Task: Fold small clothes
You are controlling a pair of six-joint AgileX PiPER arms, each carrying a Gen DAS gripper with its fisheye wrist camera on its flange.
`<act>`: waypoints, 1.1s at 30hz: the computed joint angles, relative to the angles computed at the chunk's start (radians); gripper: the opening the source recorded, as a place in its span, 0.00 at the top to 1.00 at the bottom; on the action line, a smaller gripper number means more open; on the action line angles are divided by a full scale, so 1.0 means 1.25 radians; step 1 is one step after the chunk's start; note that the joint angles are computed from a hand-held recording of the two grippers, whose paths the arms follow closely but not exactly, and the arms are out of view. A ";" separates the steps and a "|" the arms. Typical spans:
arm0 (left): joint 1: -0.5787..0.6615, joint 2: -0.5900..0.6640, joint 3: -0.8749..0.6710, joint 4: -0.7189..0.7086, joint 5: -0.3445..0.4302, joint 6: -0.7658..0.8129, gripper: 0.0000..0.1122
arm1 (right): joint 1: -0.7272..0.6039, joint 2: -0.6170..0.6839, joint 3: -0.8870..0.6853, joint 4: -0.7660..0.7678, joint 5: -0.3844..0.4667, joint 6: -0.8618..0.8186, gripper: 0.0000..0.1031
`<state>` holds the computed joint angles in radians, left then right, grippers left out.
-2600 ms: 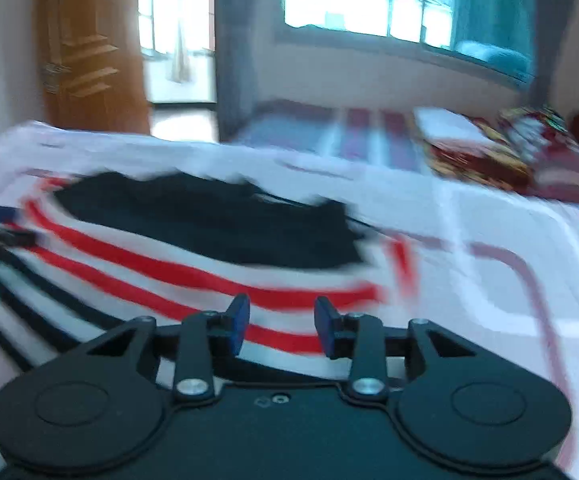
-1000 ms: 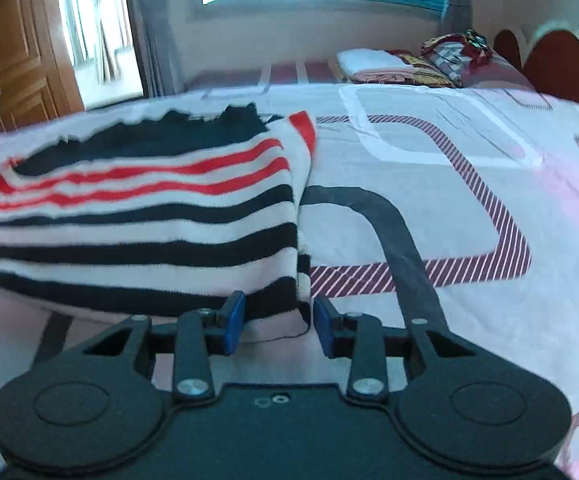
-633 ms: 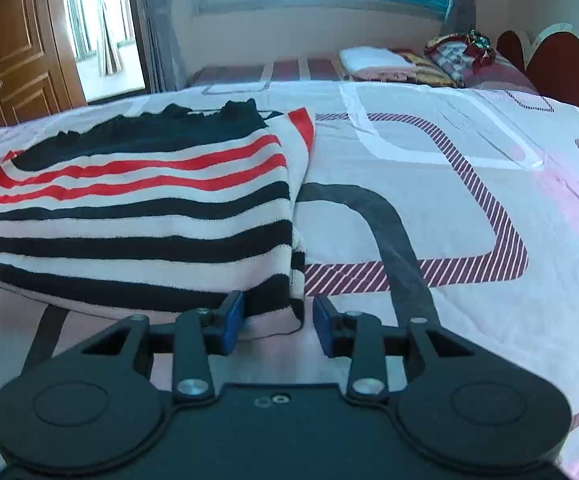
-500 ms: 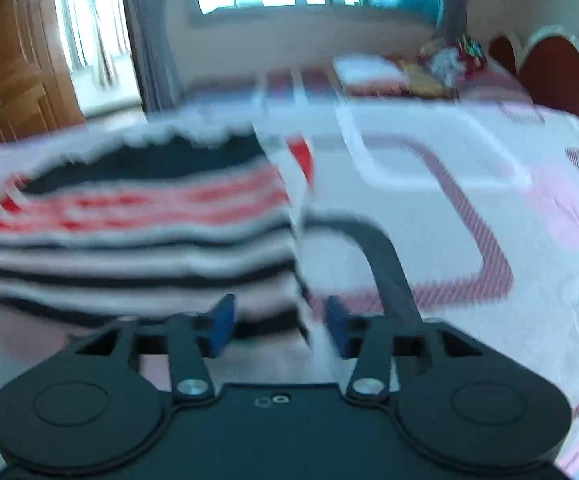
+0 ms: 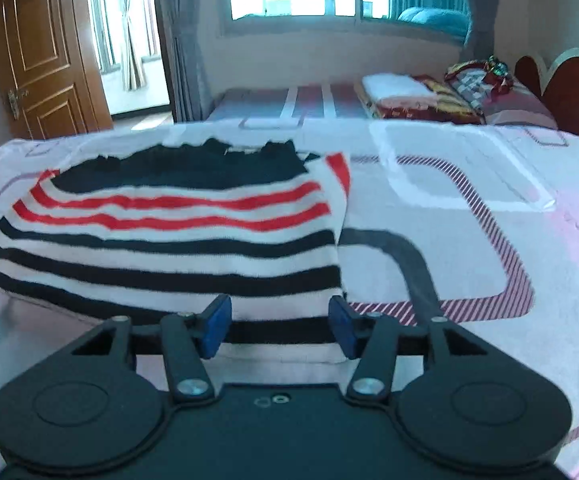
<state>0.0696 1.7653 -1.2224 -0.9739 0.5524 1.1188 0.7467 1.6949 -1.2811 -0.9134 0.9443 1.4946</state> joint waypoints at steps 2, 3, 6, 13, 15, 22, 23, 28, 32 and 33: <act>0.025 0.030 -0.017 0.007 0.052 -0.118 0.28 | 0.009 -0.015 0.006 -0.001 0.000 0.012 0.50; 0.040 0.046 -0.018 -0.026 0.068 -0.141 0.28 | 0.011 -0.016 0.002 0.002 -0.001 0.019 0.50; 0.077 0.074 0.000 -0.194 0.082 -0.120 0.29 | 0.016 -0.007 -0.016 0.018 -0.014 0.032 0.50; 0.113 0.183 -0.020 -0.508 0.141 -0.019 0.29 | 0.011 0.053 -0.092 0.056 -0.062 0.000 0.50; 0.093 0.192 -0.024 -0.550 0.121 0.019 0.29 | 0.004 0.067 -0.112 0.066 -0.078 -0.009 0.50; 0.041 0.297 -0.213 -0.430 0.037 -0.185 0.70 | -0.045 0.101 -0.149 0.068 -0.178 -0.015 0.50; 0.050 0.319 -0.237 -0.415 0.052 -0.233 0.75 | -0.055 0.116 -0.170 0.076 -0.182 -0.031 0.50; 0.038 0.347 -0.316 -0.316 0.056 -0.327 0.79 | -0.098 0.225 -0.321 0.175 -0.174 -0.185 0.86; 0.060 0.326 -0.256 -0.433 0.082 -0.219 0.83 | -0.101 0.308 -0.434 0.218 -0.177 -0.266 0.96; 0.068 0.324 -0.240 -0.465 0.097 -0.189 0.83 | -0.100 0.325 -0.456 0.223 -0.177 -0.280 0.96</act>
<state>0.1552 2.1704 -1.5226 -1.5548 0.6731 0.8822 0.6222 2.1008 -1.8512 -0.6348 0.7229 1.1445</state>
